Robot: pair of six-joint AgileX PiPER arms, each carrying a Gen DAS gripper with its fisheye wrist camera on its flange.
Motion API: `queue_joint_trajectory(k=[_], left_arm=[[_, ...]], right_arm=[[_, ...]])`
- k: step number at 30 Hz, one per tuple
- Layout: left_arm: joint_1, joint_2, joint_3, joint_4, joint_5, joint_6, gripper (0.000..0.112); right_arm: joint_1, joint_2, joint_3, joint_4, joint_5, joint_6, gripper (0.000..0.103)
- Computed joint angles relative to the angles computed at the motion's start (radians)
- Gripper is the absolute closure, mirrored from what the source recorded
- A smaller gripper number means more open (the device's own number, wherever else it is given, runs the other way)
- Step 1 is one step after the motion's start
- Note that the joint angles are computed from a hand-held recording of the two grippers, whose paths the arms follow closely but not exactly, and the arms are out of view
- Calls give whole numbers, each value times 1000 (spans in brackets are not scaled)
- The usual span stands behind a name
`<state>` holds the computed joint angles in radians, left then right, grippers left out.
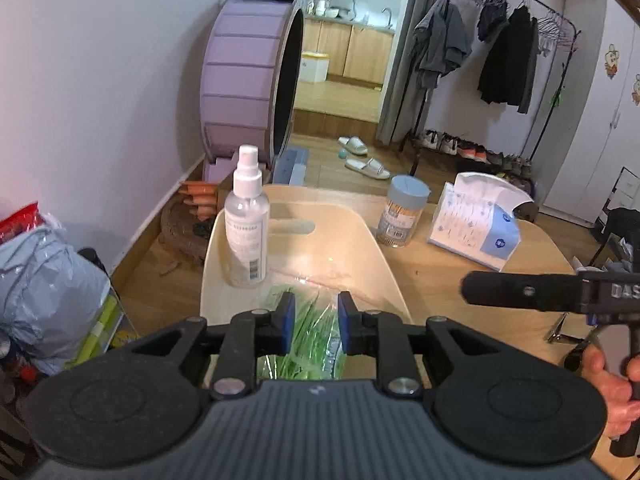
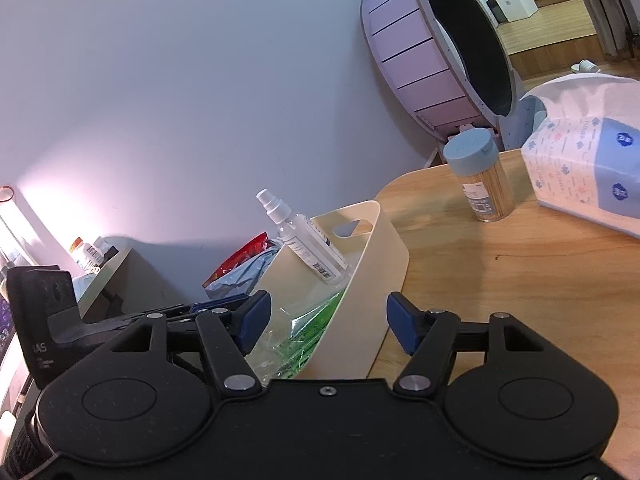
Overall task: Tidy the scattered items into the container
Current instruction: 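Carry the gum bag with the left gripper and release it into the basket, then move the left gripper to the blue snack packet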
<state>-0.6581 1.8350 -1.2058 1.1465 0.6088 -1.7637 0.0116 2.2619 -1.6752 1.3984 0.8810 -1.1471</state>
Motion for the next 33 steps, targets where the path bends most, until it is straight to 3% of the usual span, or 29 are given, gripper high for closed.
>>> queue_joint_trajectory(k=[2,4,5,6,8,21,26,33], left_arm=[[7,5,2,-5,-22,-17,91],[-3,-2,24,45,-33,-87,90],[-18,-3,28,66,-18,-113,84],[-35,-3,28,79,5,-128,74],[-75,-3,28,110,54,-160,66],[-310,36,-40,144,284,-223,22],[-377,92,-101,126,314,-223,18],[-381,213,-205,96,234,-176,17]], right_arm=[[-5,-26,32,-7,-11,-27,34],[-10,-67,86,-8,-39,-81,22],[-14,-99,131,5,-64,-132,15],[-18,-122,166,19,-84,-175,14],[-31,-163,221,20,-106,-236,13],[-167,-376,526,83,-157,-475,3],[-226,-440,621,81,-181,-543,0],[-304,-484,693,38,-170,-559,0]])
